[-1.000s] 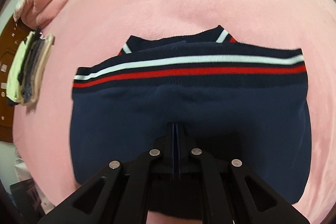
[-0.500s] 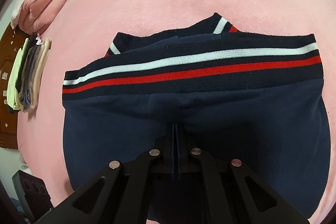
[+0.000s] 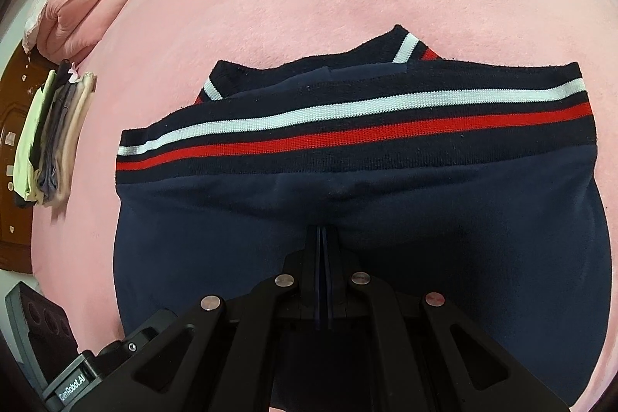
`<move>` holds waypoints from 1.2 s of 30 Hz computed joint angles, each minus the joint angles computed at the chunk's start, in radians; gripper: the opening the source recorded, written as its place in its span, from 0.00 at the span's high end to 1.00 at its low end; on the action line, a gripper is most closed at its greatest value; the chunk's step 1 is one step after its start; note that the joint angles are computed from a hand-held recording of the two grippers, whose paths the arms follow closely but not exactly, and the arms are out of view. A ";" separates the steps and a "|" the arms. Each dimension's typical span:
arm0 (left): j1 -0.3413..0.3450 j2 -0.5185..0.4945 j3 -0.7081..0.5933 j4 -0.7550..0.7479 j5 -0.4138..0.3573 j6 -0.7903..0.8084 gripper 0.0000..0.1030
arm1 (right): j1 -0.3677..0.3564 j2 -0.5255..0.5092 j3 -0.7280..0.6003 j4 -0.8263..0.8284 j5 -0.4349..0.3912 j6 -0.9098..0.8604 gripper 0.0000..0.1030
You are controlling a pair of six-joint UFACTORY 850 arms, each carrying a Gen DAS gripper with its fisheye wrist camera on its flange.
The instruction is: Fold large clothes
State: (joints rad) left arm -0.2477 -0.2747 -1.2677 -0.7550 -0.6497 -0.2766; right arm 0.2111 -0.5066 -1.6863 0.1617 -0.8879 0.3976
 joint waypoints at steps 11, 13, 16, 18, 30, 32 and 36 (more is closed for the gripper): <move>-0.085 0.040 -0.036 0.377 0.133 -0.277 0.84 | -0.065 0.073 0.126 0.193 0.101 -0.117 0.98; -0.122 0.039 -0.061 0.535 0.146 -0.378 0.86 | -0.083 0.092 0.170 0.270 0.133 -0.193 0.98; -0.178 0.056 -0.080 0.741 0.181 -0.518 0.87 | -0.121 0.123 0.234 0.425 0.164 -0.348 0.98; -0.229 0.056 -0.112 0.887 0.173 -0.587 0.87 | -0.140 0.129 0.263 0.504 0.165 -0.434 0.98; -0.459 -0.097 -0.374 1.136 -0.037 -0.675 0.89 | -0.345 0.032 0.279 0.954 -0.181 -0.951 1.00; -0.466 -0.113 -0.403 1.135 -0.063 -0.670 0.89 | -0.364 0.017 0.276 0.983 -0.226 -0.979 1.00; -0.471 -0.143 -0.456 1.144 -0.114 -0.647 0.89 | -0.380 0.001 0.261 0.981 -0.259 -0.977 1.00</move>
